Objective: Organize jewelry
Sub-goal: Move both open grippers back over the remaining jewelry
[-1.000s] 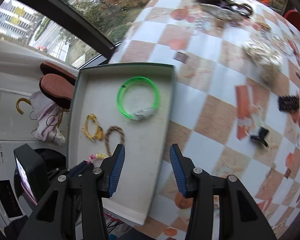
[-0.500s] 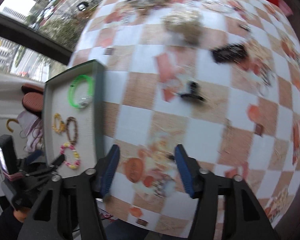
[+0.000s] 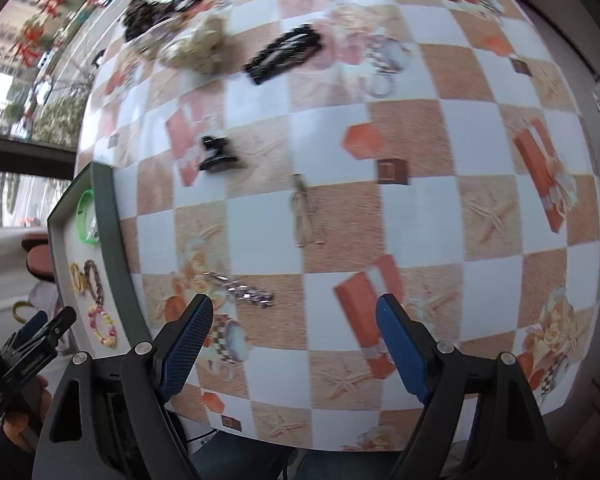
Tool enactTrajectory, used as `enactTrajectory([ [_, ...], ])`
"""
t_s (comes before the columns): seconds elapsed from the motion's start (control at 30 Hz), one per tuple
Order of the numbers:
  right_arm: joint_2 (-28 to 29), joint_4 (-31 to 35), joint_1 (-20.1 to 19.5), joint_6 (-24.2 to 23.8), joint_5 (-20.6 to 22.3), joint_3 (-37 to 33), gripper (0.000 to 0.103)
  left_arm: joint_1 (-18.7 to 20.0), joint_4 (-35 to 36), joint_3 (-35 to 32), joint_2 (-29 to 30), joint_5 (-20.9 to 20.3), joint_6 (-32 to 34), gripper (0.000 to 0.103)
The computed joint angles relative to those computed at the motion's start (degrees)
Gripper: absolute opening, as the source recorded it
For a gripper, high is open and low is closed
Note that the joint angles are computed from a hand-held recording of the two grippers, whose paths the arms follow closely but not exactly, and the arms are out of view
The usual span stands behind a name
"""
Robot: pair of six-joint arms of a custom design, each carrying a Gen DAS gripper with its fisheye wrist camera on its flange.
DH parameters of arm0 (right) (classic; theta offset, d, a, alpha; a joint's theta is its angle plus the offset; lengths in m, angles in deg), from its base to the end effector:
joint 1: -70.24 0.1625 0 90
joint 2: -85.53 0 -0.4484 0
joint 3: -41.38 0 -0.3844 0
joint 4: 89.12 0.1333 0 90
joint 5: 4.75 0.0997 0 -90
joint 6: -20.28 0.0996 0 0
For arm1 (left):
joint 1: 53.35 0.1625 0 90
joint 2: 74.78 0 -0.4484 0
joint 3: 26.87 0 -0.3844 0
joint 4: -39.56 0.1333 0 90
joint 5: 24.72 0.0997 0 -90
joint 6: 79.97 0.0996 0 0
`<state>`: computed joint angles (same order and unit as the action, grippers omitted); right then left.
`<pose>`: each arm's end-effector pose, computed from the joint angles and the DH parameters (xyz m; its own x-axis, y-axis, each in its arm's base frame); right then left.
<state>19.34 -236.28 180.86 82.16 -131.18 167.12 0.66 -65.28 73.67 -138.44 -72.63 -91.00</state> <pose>0.2357 -0.4157 0.1571 -0.6611 0.6803 0.3164 0.4906 0.7111 -0.5036 -0.1737 -0.5797 0.2277 -0.5485 0.4843 -0.6816 0.4480 0.8585 0.2495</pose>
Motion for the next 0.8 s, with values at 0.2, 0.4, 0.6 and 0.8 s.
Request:
enactTrajectory([
  [0.2,-2.44,0.97,-1.15,1.32,-0.29,1.88,0.086,-1.82,-0.94,-1.41,2.33,-3.94,0.13,0.103],
  [0.4,-2.91,2.02,-2.27,-1.1,-1.18,1.12,0.086,-2.74,-1.95,-4.59,5.98,-6.3,-1.6,0.103],
  [0.6,-2.89,2.94,-3.36,-4.12,-2.44,-0.47,0.086,-2.83,-3.89,-8.82,10.63,-7.46,-1.76,0.103],
  [0.8,-0.68,3.7,-4.29,-6.11,-2.44,-2.2,0.086,-2.73,-4.1,-12.82,15.54,-7.32,-3.19,0.103],
])
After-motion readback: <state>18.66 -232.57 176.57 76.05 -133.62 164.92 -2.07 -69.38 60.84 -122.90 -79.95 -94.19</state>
